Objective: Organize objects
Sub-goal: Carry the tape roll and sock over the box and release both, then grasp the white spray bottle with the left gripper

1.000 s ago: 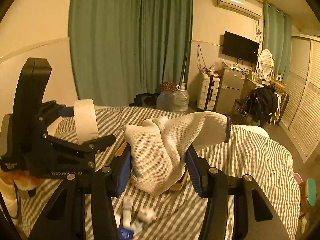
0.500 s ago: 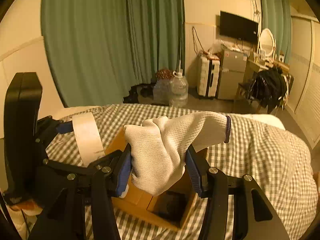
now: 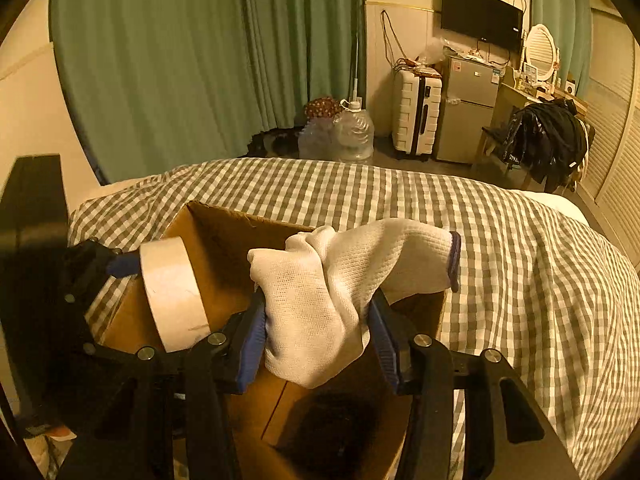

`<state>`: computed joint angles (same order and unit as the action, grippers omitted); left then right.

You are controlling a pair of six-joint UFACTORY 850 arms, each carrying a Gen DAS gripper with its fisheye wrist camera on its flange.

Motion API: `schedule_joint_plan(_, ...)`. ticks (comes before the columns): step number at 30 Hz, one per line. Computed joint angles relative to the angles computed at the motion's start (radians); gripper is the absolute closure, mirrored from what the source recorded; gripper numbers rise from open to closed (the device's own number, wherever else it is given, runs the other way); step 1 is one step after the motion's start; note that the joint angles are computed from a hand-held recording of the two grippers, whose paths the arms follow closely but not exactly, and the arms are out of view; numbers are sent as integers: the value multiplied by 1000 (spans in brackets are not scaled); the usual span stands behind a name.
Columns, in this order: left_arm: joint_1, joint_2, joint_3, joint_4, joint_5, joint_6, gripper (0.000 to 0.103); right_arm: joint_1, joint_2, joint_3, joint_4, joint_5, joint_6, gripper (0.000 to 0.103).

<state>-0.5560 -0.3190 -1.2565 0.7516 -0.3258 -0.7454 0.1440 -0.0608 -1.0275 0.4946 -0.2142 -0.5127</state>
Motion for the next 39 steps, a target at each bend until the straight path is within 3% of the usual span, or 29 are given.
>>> schedule_joint_plan(5, -4, 33, 30, -7, 34, 7, 12, -12, 16, 11, 190, 3, -174, 49)
schedule_joint_plan(10, -22, 82, 53, 115, 11, -106, 4, -27, 70, 34, 414, 1, -354, 28)
schedule_joint_plan(15, -40, 147, 61, 141, -59, -133, 4, -31, 130, 25, 394, -19, -298, 26)
schedule_joint_plan(21, -48, 286, 102, 68, -97, -116, 4, -11, 269, 42, 46, -37, 30, 24)
schedule_joint_plan(27, -116, 433, 145, 133, -215, -200, 4, 23, 438, 68, -256, -93, 298, 21)
schedule_joint_plan(34, -201, 600, 224, 159, -303, -272, 4, 152, 638, 116, -595, -199, 615, 17)
schedule_joint_plan(39, -302, 712, 322, 227, -395, -363, 4, 281, 748, 180, -821, -279, 836, 16)
